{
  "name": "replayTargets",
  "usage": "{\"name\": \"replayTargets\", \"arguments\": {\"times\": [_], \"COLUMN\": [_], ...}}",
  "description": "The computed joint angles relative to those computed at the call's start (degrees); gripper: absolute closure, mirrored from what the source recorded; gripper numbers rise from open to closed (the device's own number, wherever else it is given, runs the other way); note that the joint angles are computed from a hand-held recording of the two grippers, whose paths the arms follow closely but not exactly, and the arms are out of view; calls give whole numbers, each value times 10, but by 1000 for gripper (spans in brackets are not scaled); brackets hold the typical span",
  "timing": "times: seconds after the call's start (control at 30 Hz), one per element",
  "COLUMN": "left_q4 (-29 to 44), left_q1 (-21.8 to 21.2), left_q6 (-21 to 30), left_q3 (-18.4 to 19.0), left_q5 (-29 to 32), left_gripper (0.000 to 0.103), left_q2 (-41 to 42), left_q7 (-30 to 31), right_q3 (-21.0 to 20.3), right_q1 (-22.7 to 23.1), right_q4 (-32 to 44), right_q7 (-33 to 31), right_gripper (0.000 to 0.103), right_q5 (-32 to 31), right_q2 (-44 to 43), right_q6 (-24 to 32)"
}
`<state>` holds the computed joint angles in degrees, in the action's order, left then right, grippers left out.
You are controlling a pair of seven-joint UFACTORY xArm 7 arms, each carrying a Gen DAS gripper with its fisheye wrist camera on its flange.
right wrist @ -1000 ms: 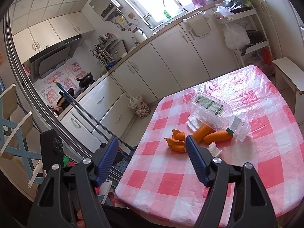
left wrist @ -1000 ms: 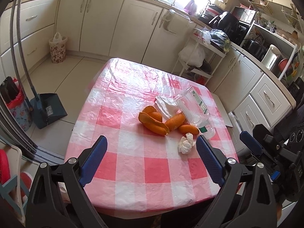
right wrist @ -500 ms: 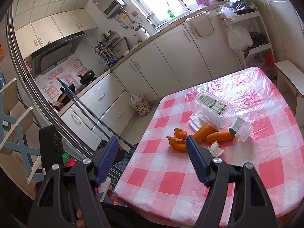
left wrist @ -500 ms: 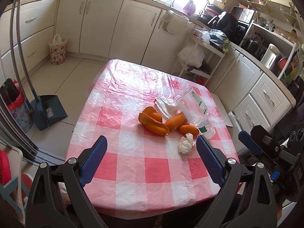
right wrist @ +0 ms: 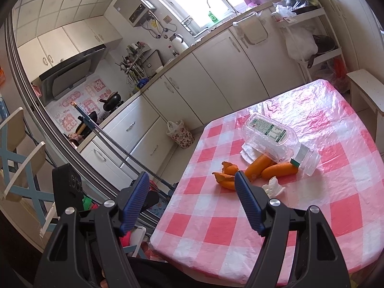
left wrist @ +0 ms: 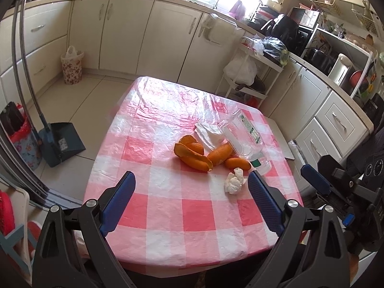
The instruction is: Collect trash
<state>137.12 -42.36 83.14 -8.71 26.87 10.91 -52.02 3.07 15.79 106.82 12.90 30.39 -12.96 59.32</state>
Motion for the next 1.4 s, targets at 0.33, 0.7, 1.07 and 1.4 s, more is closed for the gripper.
{"name": "replayTargets", "arguments": {"times": [0.33,0.7,1.07,1.4], "left_q4": [-17,-1,-9,0], "left_q1": [5,2,0,-4], "left_q6": [-14,-2,-5,-2], "left_q3": [-2,-7,-3,-1], "left_q5": [-5,6,4,4], "left_gripper": [12,12,12,12], "left_q2": [-10,0,-6,1], "left_q7": [-9,-1,-2,-4], "right_q3": [-4,-2,-4,-5], "right_q1": [1,2,1,0], "right_q4": [-12,-6,-5,-7], "right_q7": [4,5,9,14], "right_gripper": [32,32,32,32], "right_q5": [14,8,10,14], "right_q2": [-6,-3,-3,-4], "right_q6": [-8,-4,-2,-1]}}
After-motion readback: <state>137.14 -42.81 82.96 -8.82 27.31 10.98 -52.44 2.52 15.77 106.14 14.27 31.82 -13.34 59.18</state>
